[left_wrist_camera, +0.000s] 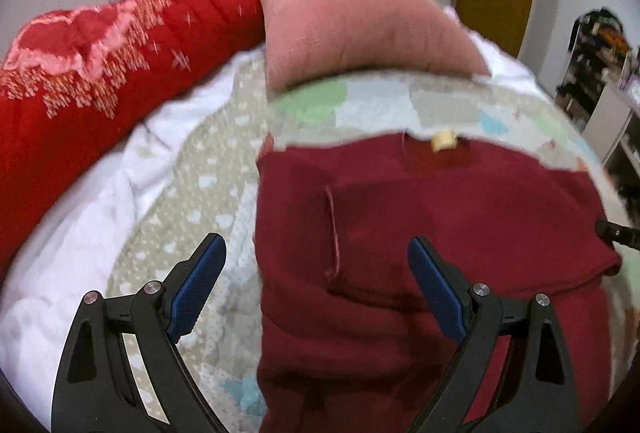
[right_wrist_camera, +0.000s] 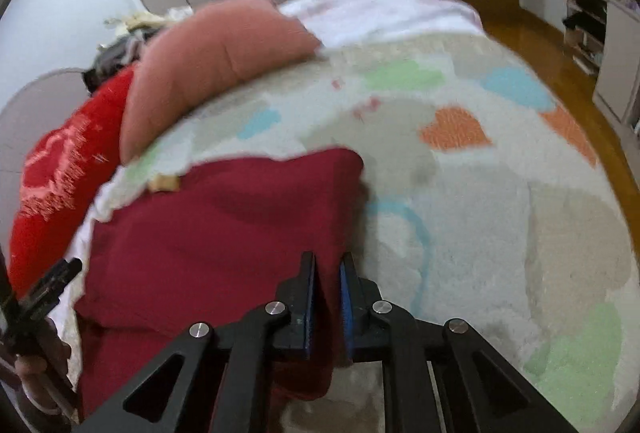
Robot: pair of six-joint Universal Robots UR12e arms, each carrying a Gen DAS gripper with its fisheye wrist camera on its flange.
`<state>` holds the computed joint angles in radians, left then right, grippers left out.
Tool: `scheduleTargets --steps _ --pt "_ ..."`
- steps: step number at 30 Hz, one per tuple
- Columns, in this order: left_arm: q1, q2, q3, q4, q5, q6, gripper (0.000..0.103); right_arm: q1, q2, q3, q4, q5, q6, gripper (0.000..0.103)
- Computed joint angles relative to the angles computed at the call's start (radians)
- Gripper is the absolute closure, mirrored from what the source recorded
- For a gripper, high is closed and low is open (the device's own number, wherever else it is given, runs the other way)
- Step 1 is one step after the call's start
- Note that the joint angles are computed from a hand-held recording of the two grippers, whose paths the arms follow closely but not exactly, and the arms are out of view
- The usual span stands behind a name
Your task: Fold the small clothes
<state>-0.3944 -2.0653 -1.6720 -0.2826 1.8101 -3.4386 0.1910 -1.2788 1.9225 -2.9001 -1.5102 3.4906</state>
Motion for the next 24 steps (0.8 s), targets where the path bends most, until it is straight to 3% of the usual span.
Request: scheduleTargets --steps 3,7,11,21,24 --pt "0.002 -0.002 -0.002 -0.024 -0.015 -0.012 0.011 0.008 -0.007 -0.003 0.032 -0.03 -0.011 0.091" --pt "0.0 0.001 -0.008 -0.004 0.002 -0.004 0.011 0.018 -0.036 0.019 -0.045 -0.079 0.02 0.084" --pt "0.005 0.003 -0.005 0.006 -0.009 -0.022 0.011 0.03 -0.036 0.013 -0.104 -0.046 -0.013 0.069" --pt "0.008 -0.025 0.03 -0.029 0.0 -0.012 0.011 0.059 0.042 -0.066 -0.07 -0.072 -0.086 0.069" --pt "0.012 -0.036 0.042 -0.055 -0.005 -0.013 0.011 0.061 0.066 -0.094 -0.013 -0.131 -0.089 0.069"
